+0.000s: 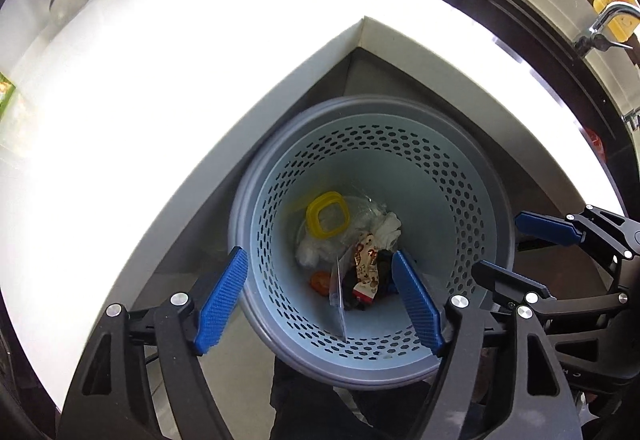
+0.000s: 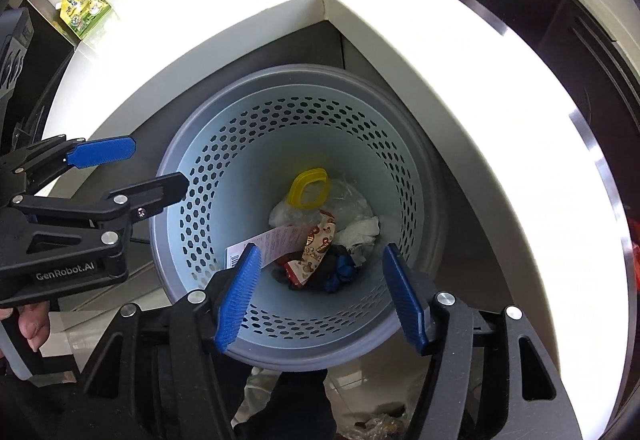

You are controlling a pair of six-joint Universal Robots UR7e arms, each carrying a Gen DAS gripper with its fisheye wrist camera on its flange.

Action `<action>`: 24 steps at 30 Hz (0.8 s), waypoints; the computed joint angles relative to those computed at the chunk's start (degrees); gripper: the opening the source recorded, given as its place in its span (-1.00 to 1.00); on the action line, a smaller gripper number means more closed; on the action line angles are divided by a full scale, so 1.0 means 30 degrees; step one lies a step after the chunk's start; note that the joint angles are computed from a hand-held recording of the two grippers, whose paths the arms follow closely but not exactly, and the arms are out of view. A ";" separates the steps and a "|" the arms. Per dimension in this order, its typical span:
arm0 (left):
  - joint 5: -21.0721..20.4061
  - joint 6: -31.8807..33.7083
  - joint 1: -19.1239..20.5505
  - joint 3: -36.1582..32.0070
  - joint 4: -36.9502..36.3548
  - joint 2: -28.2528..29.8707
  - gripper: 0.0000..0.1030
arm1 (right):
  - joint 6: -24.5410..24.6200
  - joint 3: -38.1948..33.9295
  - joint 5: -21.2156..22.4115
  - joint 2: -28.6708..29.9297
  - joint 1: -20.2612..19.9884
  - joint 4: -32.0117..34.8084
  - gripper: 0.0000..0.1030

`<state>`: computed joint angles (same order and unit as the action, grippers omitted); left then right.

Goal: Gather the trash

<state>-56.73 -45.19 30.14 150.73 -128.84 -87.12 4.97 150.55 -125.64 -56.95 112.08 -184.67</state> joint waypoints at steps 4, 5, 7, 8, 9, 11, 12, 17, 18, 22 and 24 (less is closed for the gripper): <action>0.0652 -0.1487 -0.1342 -0.0151 0.3095 -0.2600 0.51 | 0.0680 0.0189 -0.0185 -0.1303 0.1147 0.1026 0.18; 0.0825 -0.1935 -0.1676 -0.0221 0.3849 -0.3177 0.56 | 0.0902 0.0234 -0.0196 -0.1689 0.1443 0.1371 0.19; 0.1056 -0.2811 -0.2403 -0.0398 0.5514 -0.4451 0.60 | 0.1350 0.0220 -0.0354 -0.2381 0.2034 0.2153 0.20; 0.1144 -0.3167 -0.2773 -0.0503 0.6310 -0.5039 0.64 | 0.1542 0.0204 -0.0464 -0.2686 0.2325 0.2514 0.21; 0.1240 -0.3644 -0.3239 -0.0627 0.7076 -0.5468 0.67 | 0.1699 0.0180 -0.0512 -0.2961 0.2585 0.2824 0.22; 0.1546 -0.4522 -0.4162 -0.0853 0.8728 -0.6436 0.82 | 0.1982 0.0188 -0.0582 -0.3598 0.3006 0.3455 0.23; 0.1660 -0.5016 -0.4654 -0.0899 0.9294 -0.6610 0.84 | 0.2142 0.0179 -0.0600 -0.3901 0.3230 0.3788 0.23; 0.1482 -0.5973 -0.5451 -0.1344 1.1137 -0.7663 0.86 | 0.2909 -0.0072 -0.0474 -0.4996 0.3878 0.5413 0.25; 0.1392 -0.6197 -0.5608 -0.1423 1.1496 -0.7907 0.86 | 0.3073 -0.0102 -0.0444 -0.5138 0.3978 0.5666 0.25; 0.1150 -0.6591 -0.5924 -0.1547 1.2219 -0.8405 0.87 | 0.3728 -0.0240 -0.0482 -0.5477 0.4491 0.6293 0.25; 0.1142 -0.6800 -0.5975 -0.1638 1.2556 -0.8620 0.87 | 0.3905 -0.0327 -0.0539 -0.5540 0.4625 0.6407 0.26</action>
<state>-53.31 -65.59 12.21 145.82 -91.17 -112.98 16.69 149.57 -127.26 -73.57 125.96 -165.45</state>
